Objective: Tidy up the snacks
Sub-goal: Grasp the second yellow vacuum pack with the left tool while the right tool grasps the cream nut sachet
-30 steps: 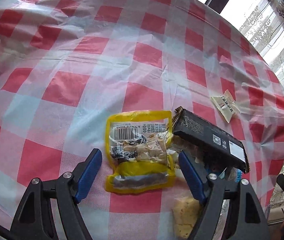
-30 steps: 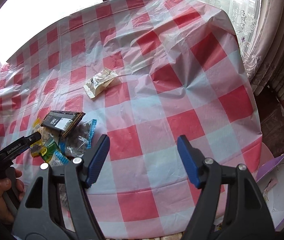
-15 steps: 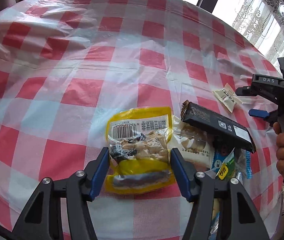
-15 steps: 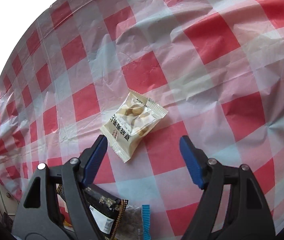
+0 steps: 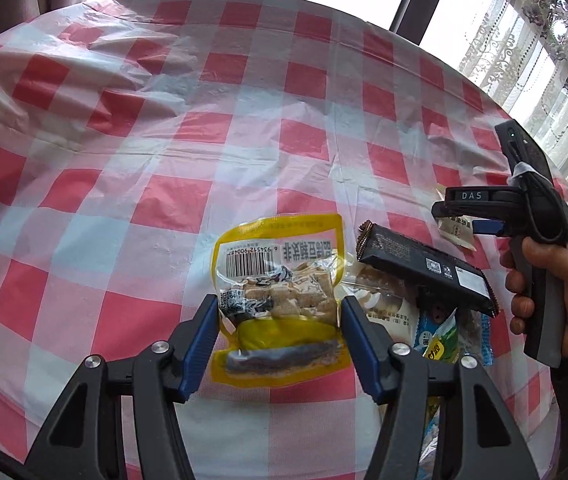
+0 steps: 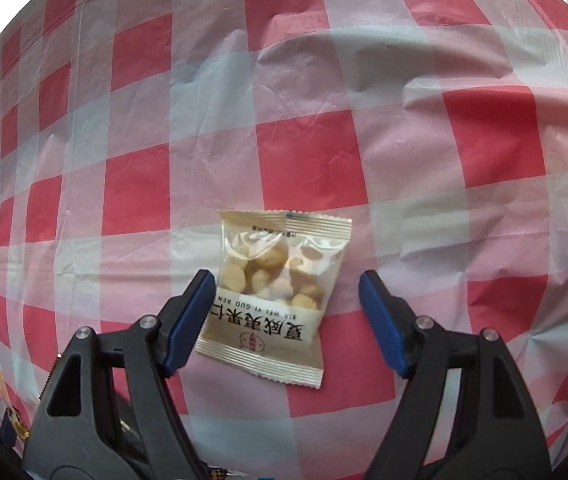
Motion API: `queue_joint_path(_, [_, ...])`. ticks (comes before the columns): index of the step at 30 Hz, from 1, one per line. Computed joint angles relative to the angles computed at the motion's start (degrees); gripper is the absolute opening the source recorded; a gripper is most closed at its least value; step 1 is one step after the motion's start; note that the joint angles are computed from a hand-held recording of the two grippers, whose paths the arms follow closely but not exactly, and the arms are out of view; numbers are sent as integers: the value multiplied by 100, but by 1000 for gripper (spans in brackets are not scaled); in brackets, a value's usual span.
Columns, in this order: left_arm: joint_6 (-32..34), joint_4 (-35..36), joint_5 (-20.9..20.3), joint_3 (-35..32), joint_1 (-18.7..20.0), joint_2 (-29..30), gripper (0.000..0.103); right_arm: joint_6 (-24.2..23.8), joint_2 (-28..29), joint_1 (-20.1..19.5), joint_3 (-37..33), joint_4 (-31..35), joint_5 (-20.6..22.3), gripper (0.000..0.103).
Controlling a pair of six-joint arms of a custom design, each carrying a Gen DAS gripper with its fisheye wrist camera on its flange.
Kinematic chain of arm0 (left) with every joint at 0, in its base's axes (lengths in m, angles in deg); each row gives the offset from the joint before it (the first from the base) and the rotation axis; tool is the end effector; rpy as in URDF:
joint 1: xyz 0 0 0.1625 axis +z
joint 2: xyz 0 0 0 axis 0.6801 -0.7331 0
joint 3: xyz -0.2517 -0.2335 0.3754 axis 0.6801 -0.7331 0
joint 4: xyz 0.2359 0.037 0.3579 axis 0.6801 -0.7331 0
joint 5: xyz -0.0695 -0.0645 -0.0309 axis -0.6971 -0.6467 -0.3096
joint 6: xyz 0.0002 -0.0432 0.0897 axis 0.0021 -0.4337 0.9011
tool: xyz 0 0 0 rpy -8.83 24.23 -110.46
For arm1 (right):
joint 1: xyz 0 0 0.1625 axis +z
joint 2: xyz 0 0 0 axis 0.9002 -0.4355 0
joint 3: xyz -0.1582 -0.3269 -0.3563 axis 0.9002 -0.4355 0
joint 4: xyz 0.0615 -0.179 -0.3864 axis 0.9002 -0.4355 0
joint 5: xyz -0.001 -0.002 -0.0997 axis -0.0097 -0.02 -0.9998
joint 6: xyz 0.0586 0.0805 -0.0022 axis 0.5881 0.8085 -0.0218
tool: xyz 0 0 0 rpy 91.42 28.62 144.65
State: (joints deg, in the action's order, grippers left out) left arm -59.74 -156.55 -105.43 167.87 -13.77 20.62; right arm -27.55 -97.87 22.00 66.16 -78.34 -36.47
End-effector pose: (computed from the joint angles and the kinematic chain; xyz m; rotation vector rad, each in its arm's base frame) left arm -0.4352 -0.4890 -0.1026 -0.6484 2.0310 -1.1406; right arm 0.0394 -0.7503 0.2660 1.0247 -2.3507 0.1203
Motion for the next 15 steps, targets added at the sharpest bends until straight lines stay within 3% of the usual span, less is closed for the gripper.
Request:
queue_joint_path(7, [136,-151,-15,33,15,2,61,-527,-215,-239,114,-124,318,77])
queue_joint_path(10, [167,-200,-33,43,23,10,61,-928,-334,-310,315,-352,556,68])
queue_joint_path(15, [207,-261,-39,50,29,25,61,-1510,-412,-339,620,-835,763,64])
